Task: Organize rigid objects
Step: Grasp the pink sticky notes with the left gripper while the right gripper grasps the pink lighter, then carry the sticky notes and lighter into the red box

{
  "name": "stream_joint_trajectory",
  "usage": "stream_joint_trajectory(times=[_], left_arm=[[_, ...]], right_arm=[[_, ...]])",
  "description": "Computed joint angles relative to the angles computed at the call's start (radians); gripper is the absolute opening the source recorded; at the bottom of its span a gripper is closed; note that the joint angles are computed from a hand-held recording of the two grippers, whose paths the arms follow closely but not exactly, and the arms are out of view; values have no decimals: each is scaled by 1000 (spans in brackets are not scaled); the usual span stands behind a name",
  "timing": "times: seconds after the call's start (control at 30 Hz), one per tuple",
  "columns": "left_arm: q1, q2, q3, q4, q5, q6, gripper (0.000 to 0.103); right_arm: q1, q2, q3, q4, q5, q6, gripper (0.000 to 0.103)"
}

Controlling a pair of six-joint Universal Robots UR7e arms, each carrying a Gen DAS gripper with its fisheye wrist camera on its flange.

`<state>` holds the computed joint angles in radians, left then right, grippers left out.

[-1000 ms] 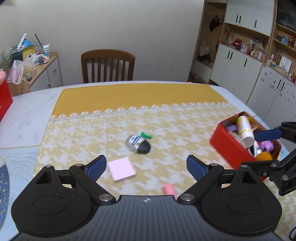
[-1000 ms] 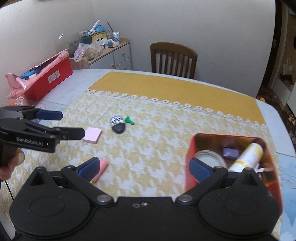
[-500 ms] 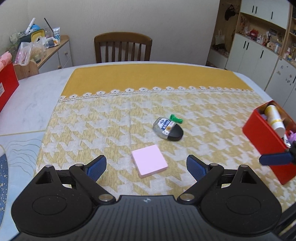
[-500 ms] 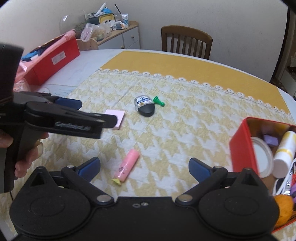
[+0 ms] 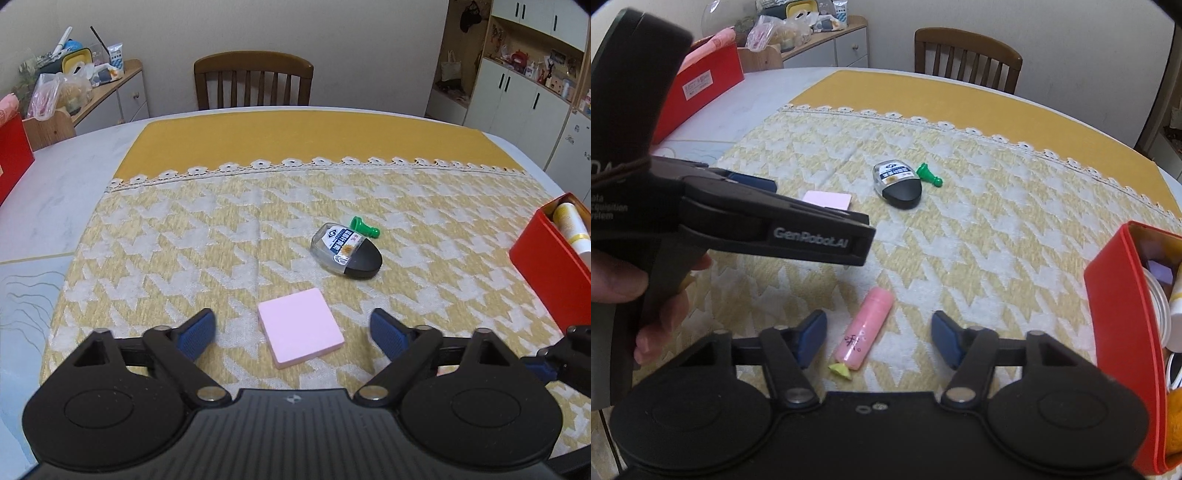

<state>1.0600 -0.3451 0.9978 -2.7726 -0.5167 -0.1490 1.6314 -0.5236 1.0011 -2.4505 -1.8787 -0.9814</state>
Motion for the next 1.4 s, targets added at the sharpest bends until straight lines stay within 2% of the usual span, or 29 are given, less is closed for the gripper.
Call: stream_joint_trajectory(times=[0.07,0.2,0.27,0.47,0.63,1.13,1.4], left_arm=[[3,2,-8,24,-6,-11,73],[2,9,-14,19,2,-6,68],[1,13,-17,15,10,0,59],[1,9,-14,12,15,4,43],[3,-2,-5,14,1,6,42],[-20,-26,26,57,5,-33,41],[-51,-42,45,65,-19,-38,41]], right_arm=[[1,4,-5,5,-5,2,50],[1,7,-5,0,-10,-8,45],[2,8,-8,1,-12,-13,39],[2,5,-4,-6,-15,-39,25],[0,-6,15,-21,-13,-70,14],[-14,-63,32,-3,34,-15,14],[-24,-103,23,37,76,16,14]])
